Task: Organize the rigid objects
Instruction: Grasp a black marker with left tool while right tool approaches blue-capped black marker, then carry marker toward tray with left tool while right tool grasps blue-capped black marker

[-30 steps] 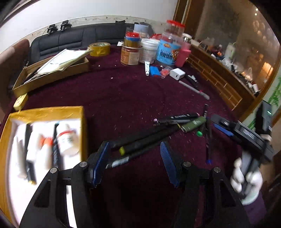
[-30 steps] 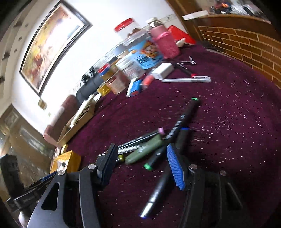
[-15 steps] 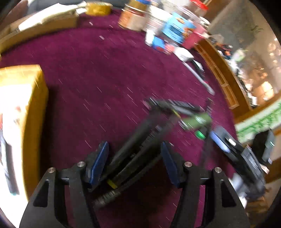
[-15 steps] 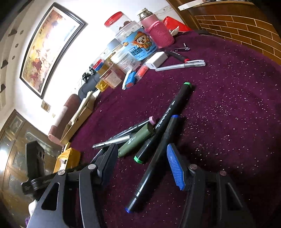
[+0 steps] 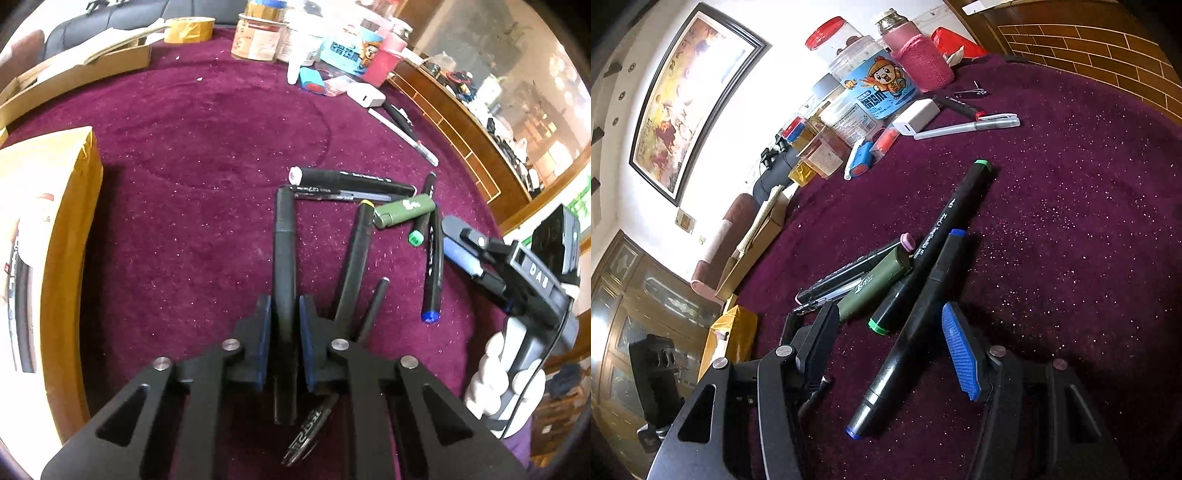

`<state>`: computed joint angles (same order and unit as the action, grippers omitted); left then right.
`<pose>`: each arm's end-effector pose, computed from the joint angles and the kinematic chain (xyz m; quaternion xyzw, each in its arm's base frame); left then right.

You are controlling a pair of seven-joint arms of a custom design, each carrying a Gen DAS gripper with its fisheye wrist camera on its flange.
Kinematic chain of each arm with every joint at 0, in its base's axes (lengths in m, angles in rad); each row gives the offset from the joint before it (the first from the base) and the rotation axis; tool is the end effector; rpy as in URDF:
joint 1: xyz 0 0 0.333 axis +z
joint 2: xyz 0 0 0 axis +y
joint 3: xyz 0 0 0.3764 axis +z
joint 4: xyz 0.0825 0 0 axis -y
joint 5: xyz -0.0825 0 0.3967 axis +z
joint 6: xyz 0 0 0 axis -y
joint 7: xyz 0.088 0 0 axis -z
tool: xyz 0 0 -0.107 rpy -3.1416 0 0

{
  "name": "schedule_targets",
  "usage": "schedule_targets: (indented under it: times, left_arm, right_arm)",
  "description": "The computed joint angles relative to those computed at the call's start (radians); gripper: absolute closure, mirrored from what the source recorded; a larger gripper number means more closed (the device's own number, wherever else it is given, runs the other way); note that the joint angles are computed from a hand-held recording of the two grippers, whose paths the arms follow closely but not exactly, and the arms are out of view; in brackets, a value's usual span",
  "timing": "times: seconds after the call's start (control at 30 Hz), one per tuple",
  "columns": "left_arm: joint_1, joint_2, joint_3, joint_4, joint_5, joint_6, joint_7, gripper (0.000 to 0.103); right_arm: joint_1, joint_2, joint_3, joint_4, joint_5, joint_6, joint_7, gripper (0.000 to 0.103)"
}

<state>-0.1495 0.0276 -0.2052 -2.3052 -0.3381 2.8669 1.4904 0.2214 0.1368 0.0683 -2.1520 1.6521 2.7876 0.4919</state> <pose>0.5363 -0.1782 0.4434 -0.6894 0.6702 -0.2673 0.0644 0.5712 0.1219 0.4067 -0.5901 0.6693 0.0078 0.4514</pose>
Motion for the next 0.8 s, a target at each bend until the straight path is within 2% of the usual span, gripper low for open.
schedule_targets:
  times: [0.07,0.13,0.2,0.23,0.3,0.33,0.47,0.5,0.53,0.57,0.6,0.67,0.7,0.73,0.77,0.8]
  left_arm:
    - [-0.004,0.007,0.004,0.006,0.071,0.001,-0.057,0.091]
    - [-0.012,0.020,0.012,0.018,0.195,-0.001,-0.158,0.091]
    - [-0.025,0.040,0.026,0.037,0.364,0.005,-0.294,0.090]
    - [-0.042,0.048,0.045,0.046,0.508,0.005,-0.405,0.090]
    - [-0.056,0.059,0.061,0.060,0.685,-0.004,-0.524,0.090]
    - [-0.066,0.056,0.073,0.056,0.733,0.005,-0.561,0.091]
    - [-0.002,0.015,0.017,-0.023,0.558,0.131,-0.470,0.091]
    - [0.010,-0.013,-0.001,-0.058,0.433,0.179,-0.381,0.091]
    - [0.006,-0.029,-0.005,-0.075,0.354,0.203,-0.328,0.091]
    - [-0.014,-0.055,0.000,-0.097,0.221,0.233,-0.228,0.091]
    - [-0.047,-0.072,0.019,-0.110,0.123,0.251,-0.151,0.091]
    - [-0.168,-0.123,0.107,-0.145,-0.095,0.293,0.021,0.091]
    - [-0.212,-0.140,0.144,-0.156,-0.133,0.307,0.048,0.091]
    - [-0.291,-0.165,0.210,-0.174,-0.191,0.327,0.096,0.091]
    - [-0.342,-0.182,0.256,-0.187,-0.212,0.341,0.114,0.091]
    - [-0.375,-0.204,0.284,-0.209,-0.217,0.363,0.116,0.091]
  right_arm:
    - [0.000,0.000,0.000,0.001,-0.001,0.001,0.001,0.050]
    - [0.001,0.001,0.001,0.001,0.000,0.004,-0.001,0.050]
    - [0.003,0.002,0.002,0.002,-0.003,0.010,-0.003,0.050]
    - [0.003,0.003,0.002,0.004,-0.004,0.012,-0.004,0.049]
    - [0.006,0.005,0.003,0.006,-0.006,0.019,-0.009,0.048]
    - [0.007,0.005,0.004,0.006,-0.005,0.022,-0.012,0.047]
    - [0.007,0.005,0.005,0.007,-0.004,0.024,-0.016,0.047]
    - [0.006,0.005,0.004,0.007,0.000,0.019,-0.016,0.047]
    - [0.004,0.006,0.003,0.007,0.003,0.014,-0.015,0.047]
    - [0.001,0.008,0.002,0.009,0.011,0.005,-0.017,0.047]
    - [-0.001,0.009,0.001,0.011,0.013,-0.004,-0.015,0.047]
    - [-0.005,0.012,-0.001,0.014,-0.008,-0.016,0.007,0.047]
    - [-0.001,0.012,0.001,0.015,-0.020,-0.003,0.015,0.047]
    - [0.009,0.011,0.005,0.013,-0.072,0.030,0.055,0.047]
    - [0.018,0.009,0.009,0.011,-0.120,0.056,0.092,0.047]
    - [0.022,0.009,0.020,0.007,-0.181,0.087,0.138,0.047]
